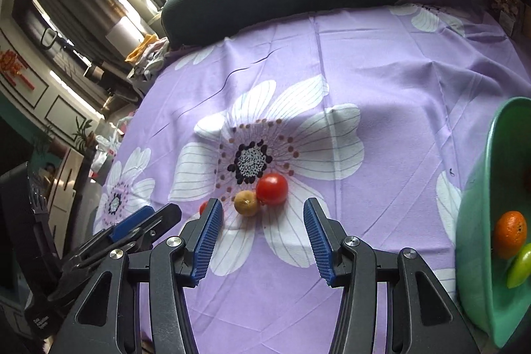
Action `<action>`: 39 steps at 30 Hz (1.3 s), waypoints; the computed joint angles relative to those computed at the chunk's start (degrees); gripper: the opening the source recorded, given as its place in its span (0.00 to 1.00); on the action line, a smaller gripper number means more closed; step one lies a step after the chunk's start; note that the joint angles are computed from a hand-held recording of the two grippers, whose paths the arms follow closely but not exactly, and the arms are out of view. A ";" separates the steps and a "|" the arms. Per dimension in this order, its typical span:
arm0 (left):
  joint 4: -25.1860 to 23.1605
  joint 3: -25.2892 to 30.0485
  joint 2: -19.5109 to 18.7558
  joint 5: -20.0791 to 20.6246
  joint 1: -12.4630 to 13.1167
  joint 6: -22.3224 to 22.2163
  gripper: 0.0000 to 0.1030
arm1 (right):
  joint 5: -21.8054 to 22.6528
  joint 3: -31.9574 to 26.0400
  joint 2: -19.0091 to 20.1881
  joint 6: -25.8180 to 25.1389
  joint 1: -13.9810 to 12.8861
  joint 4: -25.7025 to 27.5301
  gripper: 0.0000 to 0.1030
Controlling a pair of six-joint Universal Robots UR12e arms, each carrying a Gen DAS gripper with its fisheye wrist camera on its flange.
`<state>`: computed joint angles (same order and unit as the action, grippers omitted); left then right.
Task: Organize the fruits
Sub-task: 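Close the right tool on the small brown round fruit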
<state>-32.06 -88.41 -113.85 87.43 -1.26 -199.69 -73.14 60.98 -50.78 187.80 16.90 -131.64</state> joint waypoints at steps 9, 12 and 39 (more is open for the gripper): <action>0.61 -0.70 -0.29 -0.30 -0.31 2.65 0.48 | 3.00 -4.71 3.69 0.78 0.74 5.38 0.46; -0.27 -0.60 -0.51 0.32 -0.62 3.59 0.45 | 2.10 -6.02 4.65 1.07 1.14 7.28 0.43; 2.81 -0.75 -1.22 2.14 -1.97 6.04 0.24 | -7.11 -3.71 3.82 -1.69 2.50 1.08 0.28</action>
<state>-29.25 -89.17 -115.07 89.57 -3.23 -193.65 -80.25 57.27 -46.96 186.12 19.40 -130.56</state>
